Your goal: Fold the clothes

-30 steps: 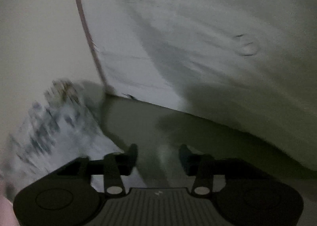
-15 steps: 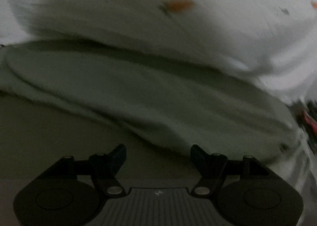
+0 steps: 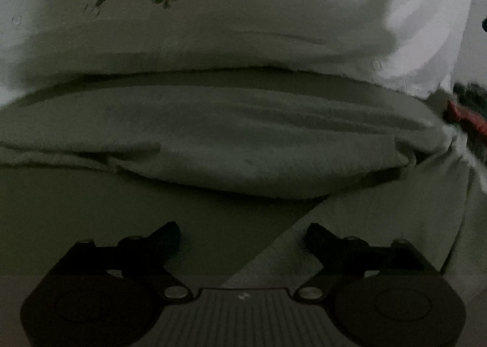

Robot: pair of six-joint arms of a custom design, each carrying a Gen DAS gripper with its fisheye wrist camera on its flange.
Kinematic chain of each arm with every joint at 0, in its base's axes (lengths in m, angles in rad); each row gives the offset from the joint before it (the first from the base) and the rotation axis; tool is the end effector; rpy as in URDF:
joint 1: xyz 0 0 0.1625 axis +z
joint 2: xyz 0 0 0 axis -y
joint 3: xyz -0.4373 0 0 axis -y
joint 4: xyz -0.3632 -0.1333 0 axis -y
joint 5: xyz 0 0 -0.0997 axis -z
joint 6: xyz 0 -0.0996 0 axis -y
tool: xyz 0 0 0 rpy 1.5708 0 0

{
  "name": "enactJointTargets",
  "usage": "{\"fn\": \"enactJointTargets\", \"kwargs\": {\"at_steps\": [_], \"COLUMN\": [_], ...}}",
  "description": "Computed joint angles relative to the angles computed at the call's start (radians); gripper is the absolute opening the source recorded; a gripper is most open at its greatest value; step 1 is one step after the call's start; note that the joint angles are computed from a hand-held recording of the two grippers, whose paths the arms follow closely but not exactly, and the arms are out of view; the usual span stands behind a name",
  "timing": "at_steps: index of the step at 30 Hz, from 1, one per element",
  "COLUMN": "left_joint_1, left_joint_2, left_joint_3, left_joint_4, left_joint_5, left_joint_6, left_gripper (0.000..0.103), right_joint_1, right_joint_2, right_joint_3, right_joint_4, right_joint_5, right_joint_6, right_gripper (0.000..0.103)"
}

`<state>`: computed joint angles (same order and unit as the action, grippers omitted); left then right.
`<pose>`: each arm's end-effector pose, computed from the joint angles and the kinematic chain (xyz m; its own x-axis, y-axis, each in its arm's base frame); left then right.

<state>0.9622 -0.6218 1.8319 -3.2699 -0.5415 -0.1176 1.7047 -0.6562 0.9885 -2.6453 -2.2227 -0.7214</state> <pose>-0.1612 -0.6138 0.0789 -0.7077 -0.1203 -0.6962 0.4246 0.7151 -0.5553 0.1813 -0.7998 0.3199 -0.5677 -0.2569 0.7821 -0.6303 0.7467 -0.2122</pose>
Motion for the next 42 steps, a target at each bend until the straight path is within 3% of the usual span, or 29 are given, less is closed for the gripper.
{"fn": "enactJointTargets", "kwargs": {"at_steps": [4, 9, 11, 15, 17, 22, 24, 25, 28, 32, 35, 37, 39, 41, 42], "left_joint_1": [-0.012, -0.009, -0.010, -0.009, -0.008, -0.014, -0.016, -0.017, -0.017, -0.022, -0.029, -0.034, -0.041, -0.048, -0.051], "left_joint_2": [-0.007, -0.002, 0.004, 0.004, 0.008, 0.018, 0.019, 0.019, 0.009, -0.004, -0.011, -0.009, -0.004, 0.003, 0.007], "left_joint_3": [-0.010, -0.069, -0.099, -0.172, -0.206, -0.253, -0.266, -0.274, -0.290, -0.297, -0.302, -0.312, -0.323, -0.331, -0.335], "left_joint_4": [0.086, 0.238, 0.322, 0.557, 0.659, 0.839, 0.896, 0.923, 0.991, 1.062, 1.098, 1.134, 1.155, 1.151, 1.140], "left_joint_5": [0.042, 0.067, 0.086, 0.114, 0.127, 0.161, 0.167, 0.166, 0.147, 0.123, 0.097, 0.086, 0.085, 0.090, 0.094], "left_joint_6": [-0.068, -0.185, -0.268, -0.490, -0.586, -0.787, -0.844, -0.868, -0.915, -0.967, -0.993, -1.006, -1.014, -0.994, -0.974], "left_gripper": [0.093, 0.096, 0.096, 0.097, 0.097, 0.099, 0.099, 0.100, 0.100, 0.100, 0.100, 0.100, 0.100, 0.100, 0.100], "right_joint_1": [-0.073, -0.187, -0.233, -0.334, -0.367, -0.378, -0.368, -0.362, -0.355, -0.361, -0.379, -0.393, -0.406, -0.409, -0.410], "right_joint_2": [-0.053, -0.103, -0.136, -0.216, -0.251, -0.257, -0.256, -0.267, -0.284, -0.328, -0.338, -0.341, -0.357, -0.359, -0.358], "right_joint_3": [0.177, 0.382, 0.461, 0.574, 0.631, 0.702, 0.707, 0.714, 0.729, 0.749, 0.761, 0.751, 0.738, 0.730, 0.716], "right_joint_4": [-0.051, -0.167, -0.210, -0.212, -0.235, -0.352, -0.371, -0.358, -0.384, -0.474, -0.563, -0.515, -0.433, -0.447, -0.449], "right_joint_5": [0.060, 0.045, 0.058, 0.220, 0.314, 0.364, 0.359, 0.370, 0.369, 0.301, 0.219, 0.188, 0.219, 0.282, 0.327], "right_joint_6": [0.020, -0.115, -0.111, 0.075, 0.114, 0.025, -0.025, -0.037, -0.054, -0.054, -0.152, -0.150, -0.106, -0.094, -0.078], "right_gripper": [0.102, 0.089, 0.081, 0.081, 0.085, 0.083, 0.057, 0.037, 0.014, 0.012, 0.012, 0.014, 0.026, 0.047, 0.048]}}
